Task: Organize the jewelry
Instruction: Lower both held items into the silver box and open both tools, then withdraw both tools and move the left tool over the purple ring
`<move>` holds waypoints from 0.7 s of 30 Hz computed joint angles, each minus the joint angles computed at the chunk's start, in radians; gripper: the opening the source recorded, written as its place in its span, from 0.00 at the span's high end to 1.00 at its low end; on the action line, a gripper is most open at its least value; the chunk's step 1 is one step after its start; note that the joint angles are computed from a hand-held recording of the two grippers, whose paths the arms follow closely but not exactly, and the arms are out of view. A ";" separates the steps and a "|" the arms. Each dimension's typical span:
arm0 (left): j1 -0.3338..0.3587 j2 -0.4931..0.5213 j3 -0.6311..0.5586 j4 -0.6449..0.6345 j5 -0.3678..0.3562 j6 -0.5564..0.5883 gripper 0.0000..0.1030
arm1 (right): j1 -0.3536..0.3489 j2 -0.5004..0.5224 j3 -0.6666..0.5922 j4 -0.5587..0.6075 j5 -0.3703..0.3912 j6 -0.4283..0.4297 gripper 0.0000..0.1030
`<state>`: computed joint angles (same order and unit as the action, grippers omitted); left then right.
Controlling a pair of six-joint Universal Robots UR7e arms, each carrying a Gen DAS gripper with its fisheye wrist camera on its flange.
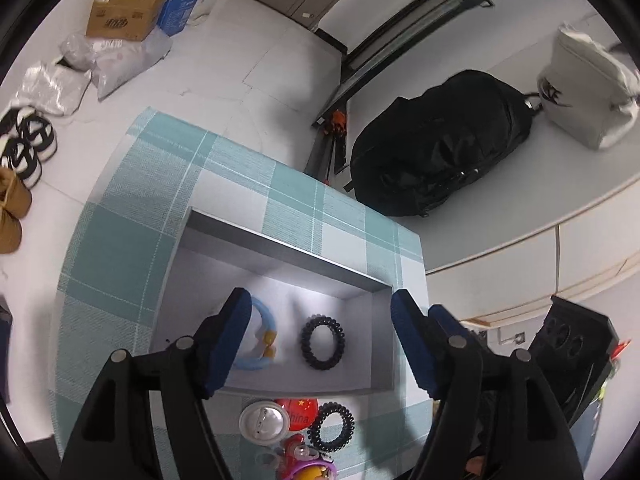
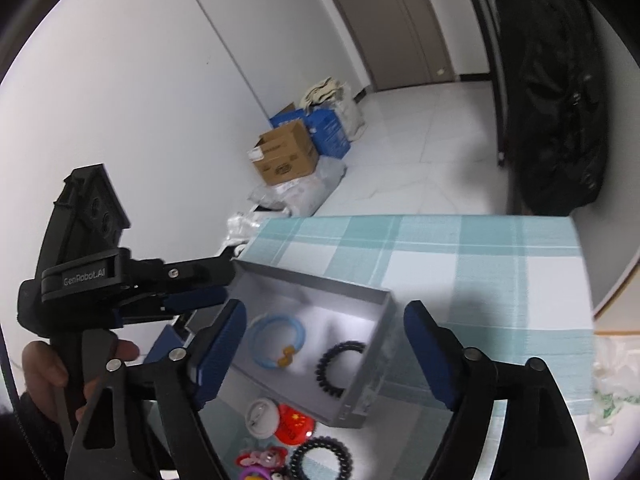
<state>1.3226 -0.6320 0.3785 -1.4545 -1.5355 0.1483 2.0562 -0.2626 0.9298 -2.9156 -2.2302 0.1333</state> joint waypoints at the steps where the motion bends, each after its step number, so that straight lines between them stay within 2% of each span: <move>1: -0.006 -0.024 0.047 -0.034 0.007 0.019 0.33 | 0.002 -0.001 0.000 0.005 -0.009 0.004 0.19; 6: -0.033 -0.151 0.264 -0.200 0.047 0.120 0.33 | 0.017 -0.013 0.028 -0.009 -0.040 0.024 0.15; 9: -0.042 -0.204 0.352 -0.260 0.078 0.158 0.33 | 0.038 -0.015 0.046 -0.037 -0.071 0.006 0.07; 12: -0.052 -0.260 0.447 -0.330 0.120 0.193 0.32 | 0.058 -0.010 0.050 -0.043 -0.111 -0.015 0.04; 16: -0.051 -0.305 0.507 -0.349 0.128 0.180 0.32 | 0.081 -0.012 0.066 -0.047 -0.144 -0.035 0.02; 21: -0.049 -0.383 0.626 -0.392 0.129 0.195 0.32 | 0.105 -0.021 0.121 -0.142 -0.176 -0.093 0.00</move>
<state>1.2736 -1.0145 1.0047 -1.8470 -1.4061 0.3435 2.1608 -0.2838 1.0505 -3.0578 -2.4064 0.0405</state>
